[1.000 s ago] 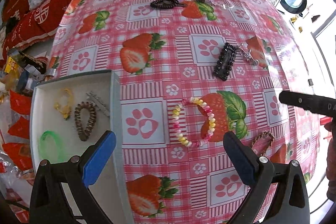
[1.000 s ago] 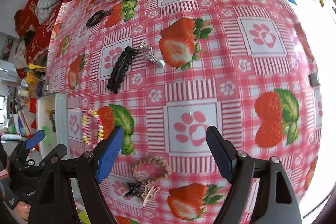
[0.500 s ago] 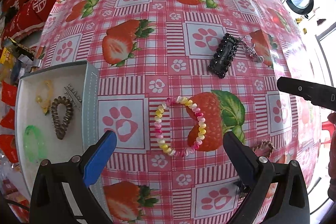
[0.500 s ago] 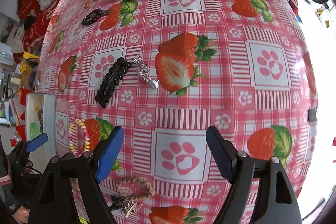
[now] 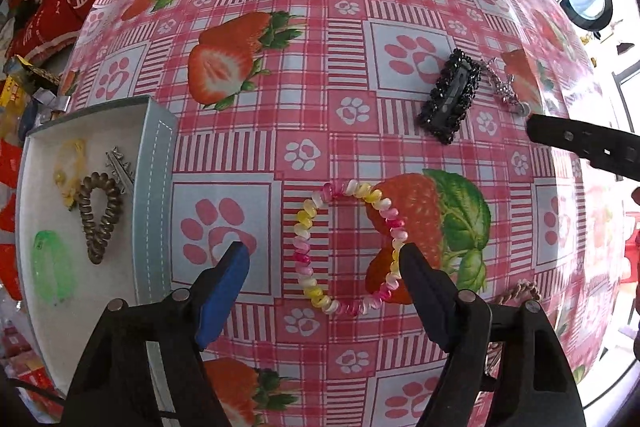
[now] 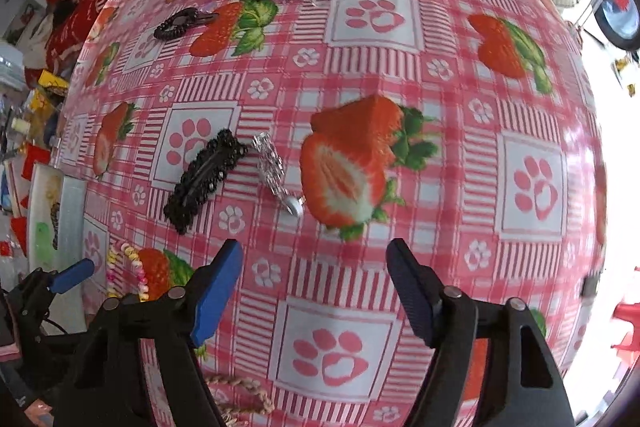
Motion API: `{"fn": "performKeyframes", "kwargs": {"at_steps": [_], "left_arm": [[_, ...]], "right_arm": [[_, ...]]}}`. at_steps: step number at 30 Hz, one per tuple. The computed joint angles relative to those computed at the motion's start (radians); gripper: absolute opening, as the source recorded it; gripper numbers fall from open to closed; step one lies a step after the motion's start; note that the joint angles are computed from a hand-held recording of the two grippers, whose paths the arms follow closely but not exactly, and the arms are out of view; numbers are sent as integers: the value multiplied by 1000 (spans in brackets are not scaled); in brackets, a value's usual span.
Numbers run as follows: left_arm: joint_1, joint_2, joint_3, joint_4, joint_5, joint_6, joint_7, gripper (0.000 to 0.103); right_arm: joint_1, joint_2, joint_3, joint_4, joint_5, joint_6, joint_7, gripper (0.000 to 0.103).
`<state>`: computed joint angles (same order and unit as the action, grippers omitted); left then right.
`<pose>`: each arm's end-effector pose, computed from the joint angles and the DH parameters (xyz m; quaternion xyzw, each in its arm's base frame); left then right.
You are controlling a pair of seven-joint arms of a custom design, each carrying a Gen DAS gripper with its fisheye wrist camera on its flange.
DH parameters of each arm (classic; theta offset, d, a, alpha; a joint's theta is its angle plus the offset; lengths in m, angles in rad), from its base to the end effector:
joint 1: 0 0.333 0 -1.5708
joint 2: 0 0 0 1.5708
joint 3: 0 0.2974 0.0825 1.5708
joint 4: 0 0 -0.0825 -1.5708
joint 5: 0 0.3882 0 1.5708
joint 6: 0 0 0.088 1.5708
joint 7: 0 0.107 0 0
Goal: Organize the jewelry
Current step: 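Move the left tool to the beaded bracelet while the right tool moves to the silver chain, then grasp the pastel beaded bracelet with the left tool while the right tool grasps the silver chain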
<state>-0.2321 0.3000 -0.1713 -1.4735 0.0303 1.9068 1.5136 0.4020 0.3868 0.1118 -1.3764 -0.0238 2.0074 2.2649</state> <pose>0.6171 -0.2462 0.5035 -0.5746 0.8155 -0.0639 0.0275 0.6133 0.3297 0.5028 -0.6334 0.7639 -0.0133 0.1226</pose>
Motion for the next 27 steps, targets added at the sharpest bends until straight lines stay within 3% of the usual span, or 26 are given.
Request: {"fn": "performKeyframes", "kwargs": {"at_steps": [4, 10, 12, 15, 17, 21, 23, 27], "left_arm": [[3, 0, -1, -6, -9, 10, 8, 84], [-14, 14, -4, -8, 12, 15, 25, 84], [-13, 11, -4, -13, 8, 19, 24, 84], [-13, 8, -1, -17, 11, 27, 17, 74], [-14, -8, -1, -37, 15, 35, 17, 60], [-9, -8, -5, -19, 10, 21, 41, 39], [-6, -12, -7, -23, -1, 25, 51, 25], [-4, -30, -10, -32, -17, 39, 59, 25]], "right_arm": [[12, 66, -4, 91, -31, -38, -32, 65], [52, 162, -23, 240, -104, -116, -62, 60], [69, 195, -32, 294, -130, -153, -75, 49], [88, 222, -44, 339, -151, -188, -76, 42], [93, 223, -48, 341, -156, -190, -74, 37], [94, 210, -47, 320, -159, -177, -75, 14], [94, 194, -47, 295, -157, -162, -63, 13], [58, 96, -25, 139, -87, -39, 0, 13]]}}
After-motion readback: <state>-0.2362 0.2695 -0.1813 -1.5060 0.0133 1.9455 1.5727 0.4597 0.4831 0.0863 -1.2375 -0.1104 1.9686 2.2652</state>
